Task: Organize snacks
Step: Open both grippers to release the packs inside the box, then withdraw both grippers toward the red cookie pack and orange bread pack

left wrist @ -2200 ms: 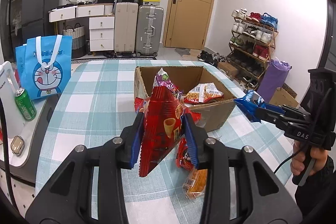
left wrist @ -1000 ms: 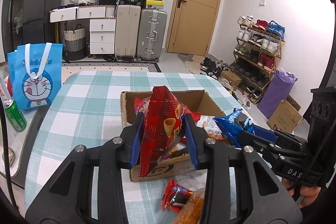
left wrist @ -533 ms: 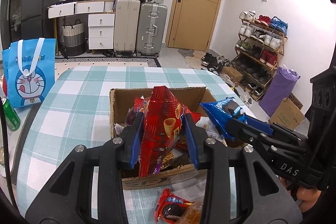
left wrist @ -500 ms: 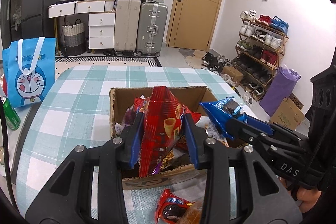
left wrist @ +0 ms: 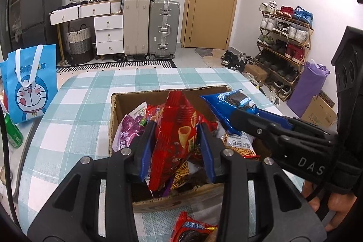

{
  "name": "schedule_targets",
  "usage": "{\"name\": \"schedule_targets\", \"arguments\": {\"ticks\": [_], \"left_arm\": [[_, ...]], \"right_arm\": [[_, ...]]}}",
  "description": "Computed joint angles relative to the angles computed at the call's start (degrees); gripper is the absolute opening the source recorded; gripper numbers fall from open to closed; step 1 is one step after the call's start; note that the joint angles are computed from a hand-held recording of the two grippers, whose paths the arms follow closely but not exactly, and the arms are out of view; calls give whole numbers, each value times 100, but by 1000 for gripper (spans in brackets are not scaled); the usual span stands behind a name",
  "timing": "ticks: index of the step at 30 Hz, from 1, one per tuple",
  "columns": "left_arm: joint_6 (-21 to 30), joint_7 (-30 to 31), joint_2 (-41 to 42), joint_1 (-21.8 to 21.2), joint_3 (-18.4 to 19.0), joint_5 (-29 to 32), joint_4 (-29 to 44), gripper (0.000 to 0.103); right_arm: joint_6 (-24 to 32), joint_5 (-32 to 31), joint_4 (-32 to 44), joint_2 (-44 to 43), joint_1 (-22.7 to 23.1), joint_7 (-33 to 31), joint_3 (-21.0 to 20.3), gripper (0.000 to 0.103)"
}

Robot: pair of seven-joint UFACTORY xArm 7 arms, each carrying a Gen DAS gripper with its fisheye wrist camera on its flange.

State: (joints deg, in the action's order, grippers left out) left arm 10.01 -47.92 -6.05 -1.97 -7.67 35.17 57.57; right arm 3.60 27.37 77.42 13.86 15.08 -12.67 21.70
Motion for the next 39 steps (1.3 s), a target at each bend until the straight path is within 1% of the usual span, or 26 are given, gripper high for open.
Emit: {"name": "schedule_targets", "arguments": {"ticks": [1,3,6,8,9,10,12,13,14,15,16,18,19,20,22,23,24,25,27,30,31,33,34,35,37,39], "left_arm": [[-21,43,12,-8,21,-50,-10,35],[-19,126,47,-33,41,-118,-9,36],[-38,96,163,-27,48,-1,24,37],[-1,266,272,-100,118,-222,58,37],[-26,167,326,-95,138,-113,75,37],[2,264,383,-135,177,-226,100,37],[39,732,487,-242,267,-742,139,37],[44,787,519,-271,293,-765,150,37],[75,664,529,-288,313,-599,165,37],[83,656,533,-309,333,-581,161,37],[69,779,527,-338,347,-717,130,38],[67,859,484,-367,366,-835,70,40],[80,986,455,-382,371,-982,43,42],[81,1122,419,-391,378,-1132,-3,51],[43,1086,283,-365,361,-1116,-142,63],[11,999,190,-322,335,-1019,-230,73],[-24,763,81,-233,266,-765,-323,78],[-117,695,-30,-170,229,-659,-438,81],[-172,754,-242,-85,152,-622,-630,82],[-118,879,-583,43,-7,-653,-908,84],[-117,938,-710,67,-44,-708,-1009,87],[-171,1025,-977,140,-119,-815,-1255,92],[-191,1092,-1129,155,-147,-903,-1396,99],[-219,1123,-1295,224,-208,-944,-1551,103],[-269,1193,-1638,344,-334,-1031,-1847,102],[-169,1423,-1948,239,-262,-1278,-2080,102]], "right_arm": [[17,32,19,12,-28,-10,21,43],[20,229,38,16,-195,-244,217,45],[46,217,54,10,-138,-286,121,46],[33,436,29,-14,-261,-452,249,46],[27,562,6,-35,-324,-563,310,46],[2,635,-32,-67,-331,-623,313,47],[1,746,-90,-129,-331,-714,290,49],[12,857,-144,-185,-370,-824,317,50],[24,927,-188,-230,-362,-896,295,54],[48,986,-254,-292,-346,-960,258,64],[56,1099,-312,-346,-340,-1061,246,69],[50,1732,-453,-476,-487,-1662,420,81],[58,2159,-544,-566,-587,-2053,526,83],[85,2346,-599,-626,-575,-2204,506,88],[159,2772,-774,-800,-562,-2540,459,94],[149,2959,-845,-868,-527,-2682,425,97],[142,3146,-917,-945,-485,-2823,388,99],[150,3473,-995,-1040,-458,-3109,369,99],[182,3720,-1111,-1167,-344,-3324,256,102],[180,4009,-1314,-1377,-134,-3545,79,102],[185,4167,-1382,-1451,-54,-3683,21,102],[213,4220,-1485,-1542,96,-3740,-106,102],[206,4284,-1564,-1607,181,-3788,-164,102],[210,4324,-1626,-1658,259,-3817,-226,102],[249,4248,-1748,-1741,405,-3739,-343,102],[290,4340,-1854,-1823,571,-3804,-469,102]]}}
